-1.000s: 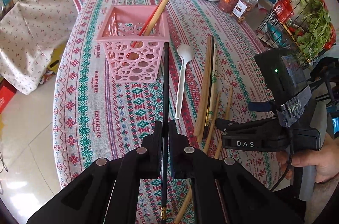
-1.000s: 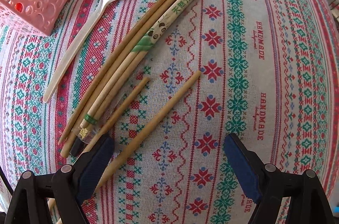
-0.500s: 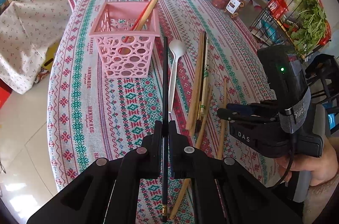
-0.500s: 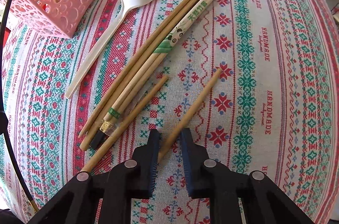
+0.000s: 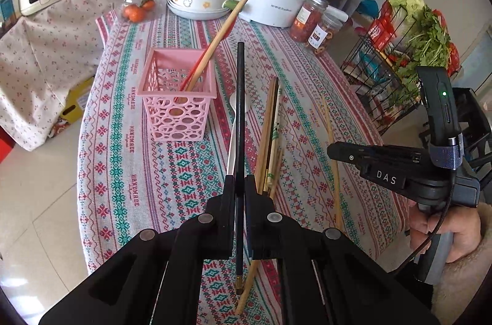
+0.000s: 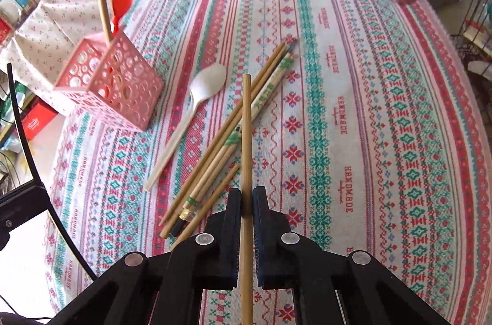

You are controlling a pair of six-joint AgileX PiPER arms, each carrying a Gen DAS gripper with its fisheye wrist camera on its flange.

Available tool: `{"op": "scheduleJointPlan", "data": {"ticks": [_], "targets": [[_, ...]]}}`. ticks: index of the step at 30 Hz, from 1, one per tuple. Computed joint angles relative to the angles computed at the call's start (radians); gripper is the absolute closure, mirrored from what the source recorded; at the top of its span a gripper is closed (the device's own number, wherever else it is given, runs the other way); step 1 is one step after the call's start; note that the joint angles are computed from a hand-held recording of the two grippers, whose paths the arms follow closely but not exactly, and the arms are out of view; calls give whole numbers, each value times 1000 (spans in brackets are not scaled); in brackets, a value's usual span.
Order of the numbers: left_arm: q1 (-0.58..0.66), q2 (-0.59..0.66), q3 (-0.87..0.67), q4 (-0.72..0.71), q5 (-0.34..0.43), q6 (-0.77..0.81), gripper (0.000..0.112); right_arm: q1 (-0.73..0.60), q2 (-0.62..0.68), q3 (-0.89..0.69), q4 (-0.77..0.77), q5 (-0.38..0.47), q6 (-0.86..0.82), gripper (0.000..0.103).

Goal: Organize utensils
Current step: 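Grasp a single wooden chopstick with the right gripper while the left lifts the black chopstick, then drop the black chopstick into the pink basket with the left gripper while the right carries its chopstick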

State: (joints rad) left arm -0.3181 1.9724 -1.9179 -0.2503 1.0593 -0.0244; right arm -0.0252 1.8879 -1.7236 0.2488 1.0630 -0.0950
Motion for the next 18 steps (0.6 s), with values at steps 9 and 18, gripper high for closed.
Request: {"op": "scheduleJointPlan", "data": {"ticks": [9, 18], "targets": [[-39, -153, 115, 82, -194, -39, 107, -18, -182, 121, 92, -181, -81, 98], [-24, -283, 196, 141, -428, -125, 107, -16, -255, 151, 167, -339, -152, 98]]}}
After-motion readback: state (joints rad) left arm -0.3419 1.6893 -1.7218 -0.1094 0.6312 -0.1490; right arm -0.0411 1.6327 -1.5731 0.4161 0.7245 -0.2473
